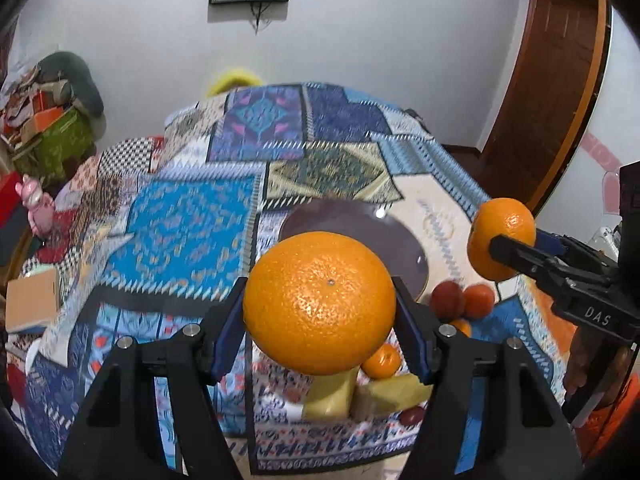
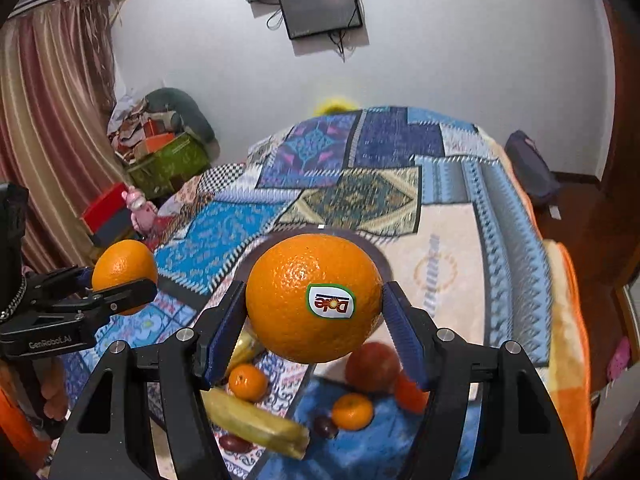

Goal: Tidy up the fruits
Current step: 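Lift both held oranges and carry them over the brown plate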

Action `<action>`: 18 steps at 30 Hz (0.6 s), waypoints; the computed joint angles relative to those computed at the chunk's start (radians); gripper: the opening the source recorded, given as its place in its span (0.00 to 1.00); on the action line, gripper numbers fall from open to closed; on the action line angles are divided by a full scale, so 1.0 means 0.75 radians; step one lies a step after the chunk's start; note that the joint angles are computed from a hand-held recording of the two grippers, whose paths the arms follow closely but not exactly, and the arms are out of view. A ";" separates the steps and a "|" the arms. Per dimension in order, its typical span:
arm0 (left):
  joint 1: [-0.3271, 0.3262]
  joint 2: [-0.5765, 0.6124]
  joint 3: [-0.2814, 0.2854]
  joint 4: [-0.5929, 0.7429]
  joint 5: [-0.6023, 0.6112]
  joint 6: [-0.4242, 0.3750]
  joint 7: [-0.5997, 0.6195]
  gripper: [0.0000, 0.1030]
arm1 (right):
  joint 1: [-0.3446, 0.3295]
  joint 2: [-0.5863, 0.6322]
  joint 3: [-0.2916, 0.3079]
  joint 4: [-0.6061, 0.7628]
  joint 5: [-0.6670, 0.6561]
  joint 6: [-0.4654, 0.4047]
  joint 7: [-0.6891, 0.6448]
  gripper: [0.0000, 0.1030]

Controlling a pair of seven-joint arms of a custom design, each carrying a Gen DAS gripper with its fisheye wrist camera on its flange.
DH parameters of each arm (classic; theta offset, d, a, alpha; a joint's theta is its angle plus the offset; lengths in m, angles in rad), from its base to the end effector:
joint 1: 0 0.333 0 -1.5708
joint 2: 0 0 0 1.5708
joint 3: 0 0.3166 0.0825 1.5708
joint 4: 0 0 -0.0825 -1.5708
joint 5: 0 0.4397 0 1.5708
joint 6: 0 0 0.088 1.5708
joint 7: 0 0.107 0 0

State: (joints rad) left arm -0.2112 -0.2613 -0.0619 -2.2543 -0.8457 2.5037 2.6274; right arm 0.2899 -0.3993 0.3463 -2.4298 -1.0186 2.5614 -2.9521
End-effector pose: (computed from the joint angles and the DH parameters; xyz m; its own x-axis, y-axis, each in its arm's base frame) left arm 0.5412 -0.1478 0.5026 -0.7214 -0.6834 0.1117 -0.5400 0.4542 -0.7085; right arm 0.4030 0.3198 0.4677 -0.2528 -0.9480 -0.1933 -0.5257 0.3023 -0.7951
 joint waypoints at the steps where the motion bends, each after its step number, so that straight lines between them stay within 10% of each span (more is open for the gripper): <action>1: -0.005 0.004 -0.002 0.013 -0.007 -0.002 0.003 0.65 | -0.003 -0.004 -0.004 0.002 -0.006 0.001 -0.008 0.63; 18: -0.024 0.200 -0.094 0.224 -0.041 0.078 -0.041 0.65 | -0.061 0.105 -0.072 0.091 -0.108 0.056 -0.064 0.63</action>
State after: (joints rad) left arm -0.2295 -0.1112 -0.1327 -2.0864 -0.8762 2.5623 2.5965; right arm 0.2439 -0.3202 0.2920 -2.3618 -1.0999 2.6034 -3.0002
